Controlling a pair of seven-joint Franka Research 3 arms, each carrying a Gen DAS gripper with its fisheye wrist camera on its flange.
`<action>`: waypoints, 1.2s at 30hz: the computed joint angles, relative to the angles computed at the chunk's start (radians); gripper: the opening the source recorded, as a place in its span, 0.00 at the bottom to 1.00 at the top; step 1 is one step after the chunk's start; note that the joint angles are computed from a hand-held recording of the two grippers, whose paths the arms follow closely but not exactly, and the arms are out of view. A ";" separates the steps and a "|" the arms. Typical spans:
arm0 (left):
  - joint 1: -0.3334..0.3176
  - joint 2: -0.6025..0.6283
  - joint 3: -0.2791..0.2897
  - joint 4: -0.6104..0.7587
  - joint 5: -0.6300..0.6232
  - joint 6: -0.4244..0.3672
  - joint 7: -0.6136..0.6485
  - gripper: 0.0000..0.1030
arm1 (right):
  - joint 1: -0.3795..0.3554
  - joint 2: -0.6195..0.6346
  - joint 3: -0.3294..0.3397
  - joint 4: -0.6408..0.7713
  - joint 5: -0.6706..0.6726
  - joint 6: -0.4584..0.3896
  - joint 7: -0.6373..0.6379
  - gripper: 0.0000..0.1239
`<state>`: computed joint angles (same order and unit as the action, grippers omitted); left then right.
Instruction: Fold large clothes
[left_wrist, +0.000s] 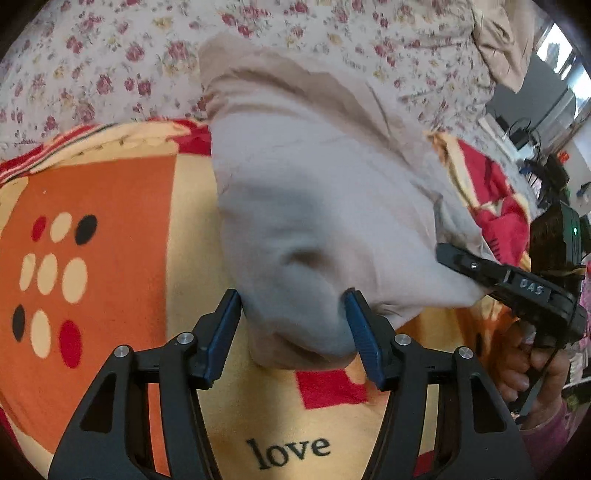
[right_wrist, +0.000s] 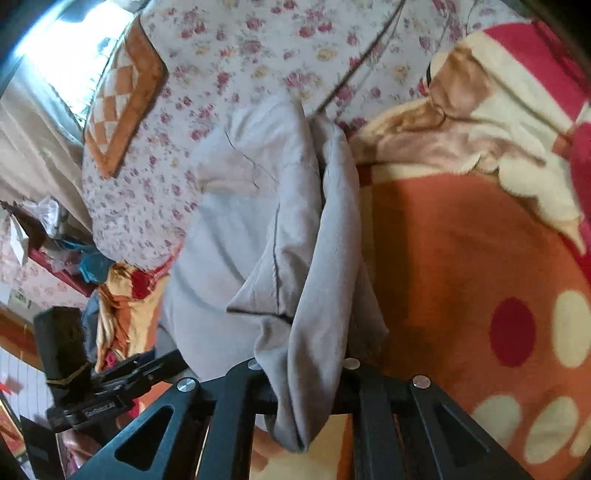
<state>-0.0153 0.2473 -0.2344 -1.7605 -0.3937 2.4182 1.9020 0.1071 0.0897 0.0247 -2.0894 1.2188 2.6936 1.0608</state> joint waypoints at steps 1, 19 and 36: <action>-0.002 -0.009 0.001 -0.007 0.002 0.020 -0.005 0.57 | -0.002 -0.010 -0.001 -0.004 0.005 0.001 -0.001 0.14; -0.069 0.125 0.011 0.144 0.281 0.077 -0.250 0.60 | 0.035 0.183 -0.041 0.237 -0.892 -0.010 0.554 0.52; -0.067 0.298 0.013 0.434 0.329 -0.020 -0.362 0.62 | -0.017 0.416 -0.018 0.660 -0.874 -0.248 0.472 0.69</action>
<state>-0.0821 0.5448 -0.2209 -1.3266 -0.0647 2.3980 1.5405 0.0898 0.5057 0.0064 -1.4299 0.3449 2.4460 1.5327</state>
